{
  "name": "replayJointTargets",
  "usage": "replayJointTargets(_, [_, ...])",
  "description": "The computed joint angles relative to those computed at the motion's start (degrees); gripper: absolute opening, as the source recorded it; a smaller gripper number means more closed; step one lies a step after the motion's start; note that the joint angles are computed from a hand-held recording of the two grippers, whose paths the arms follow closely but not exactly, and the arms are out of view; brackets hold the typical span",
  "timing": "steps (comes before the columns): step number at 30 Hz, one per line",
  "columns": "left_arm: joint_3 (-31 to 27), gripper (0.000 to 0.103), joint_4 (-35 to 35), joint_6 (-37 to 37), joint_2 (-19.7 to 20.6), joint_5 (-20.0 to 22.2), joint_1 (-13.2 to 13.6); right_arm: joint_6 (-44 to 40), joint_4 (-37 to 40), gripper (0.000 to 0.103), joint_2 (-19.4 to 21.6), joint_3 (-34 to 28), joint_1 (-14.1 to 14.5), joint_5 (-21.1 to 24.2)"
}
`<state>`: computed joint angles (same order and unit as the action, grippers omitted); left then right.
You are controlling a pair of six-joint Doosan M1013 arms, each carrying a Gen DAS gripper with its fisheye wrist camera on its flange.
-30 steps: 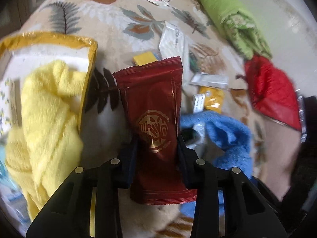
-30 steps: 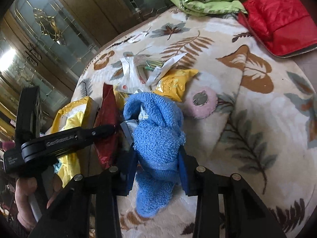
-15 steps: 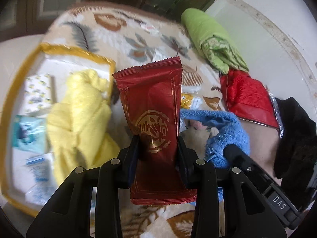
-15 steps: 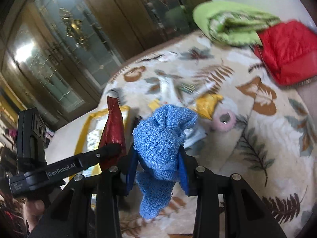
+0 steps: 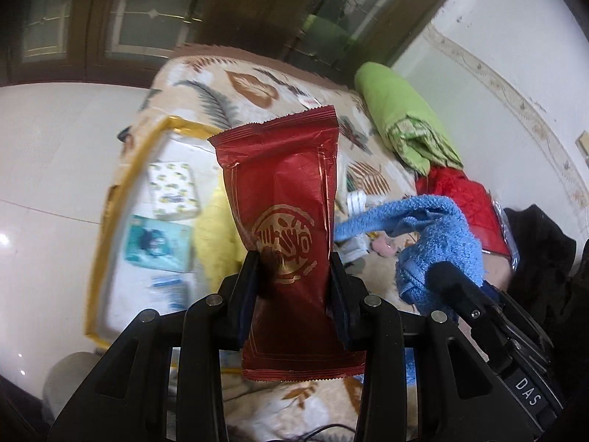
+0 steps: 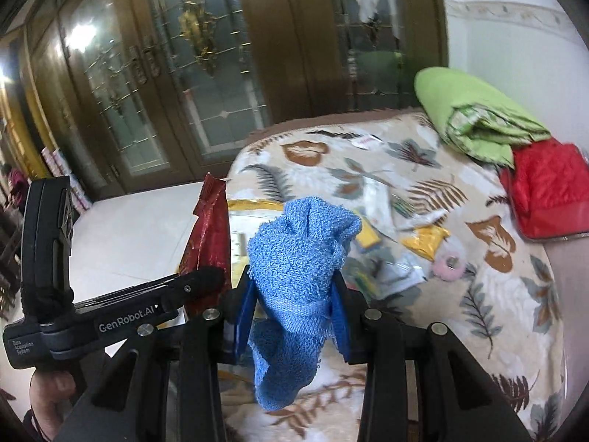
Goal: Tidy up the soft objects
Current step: 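Carry the red packet into the box with left tool while right tool drops the blue towel there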
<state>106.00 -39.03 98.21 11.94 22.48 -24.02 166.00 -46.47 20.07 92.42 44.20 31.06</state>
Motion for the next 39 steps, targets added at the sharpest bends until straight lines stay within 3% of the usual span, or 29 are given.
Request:
replayJointTargets(5, [1.30,0.035,1.70,-1.93,-0.98,-0.25,1.62,-2.01,1.15,0.037,1.23,-1.76,0.60,-0.87])
replayJointTargets(14, [1.43,0.035,3.38,-3.59,0.24,1.30,4.44,-8.87,11.71,0.037,3.89,-4.04,-1.45,-4.58])
replayJointTargets(21, [-0.98,0.035,5.70,-4.46,3.19,3.86,5.81,-8.41,9.79,0.037,6.16,-7.64,-2.69,-5.97])
replayJointTargets(25, [-2.97,0.035,8.19,-5.16,5.08,5.13,6.32,-6.72,7.16,0.037,7.30,-8.08,-3.71,-11.71])
replayJointTargets(27, [-3.60,0.035,9.08,-5.17,6.05,5.27,6.41,-13.87,12.03,0.037,8.83,-9.21,-4.11,-13.01])
replayJointTargets(32, [-4.97,0.035,11.17,-6.55,8.89,6.50,6.48,-34.87,32.92,0.037,13.81,-13.54,-4.79,-5.77])
replayJointTargets(36, [-5.79,0.035,13.24,-7.32,10.06,6.65,6.03,-38.32,37.32,0.037,15.06,-13.85,-4.89,-3.60])
replayJointTargets(39, [-5.95,0.036,14.95,-7.71,10.30,6.48,5.61,-36.93,35.92,0.038,14.71,-12.97,-4.78,-4.39])
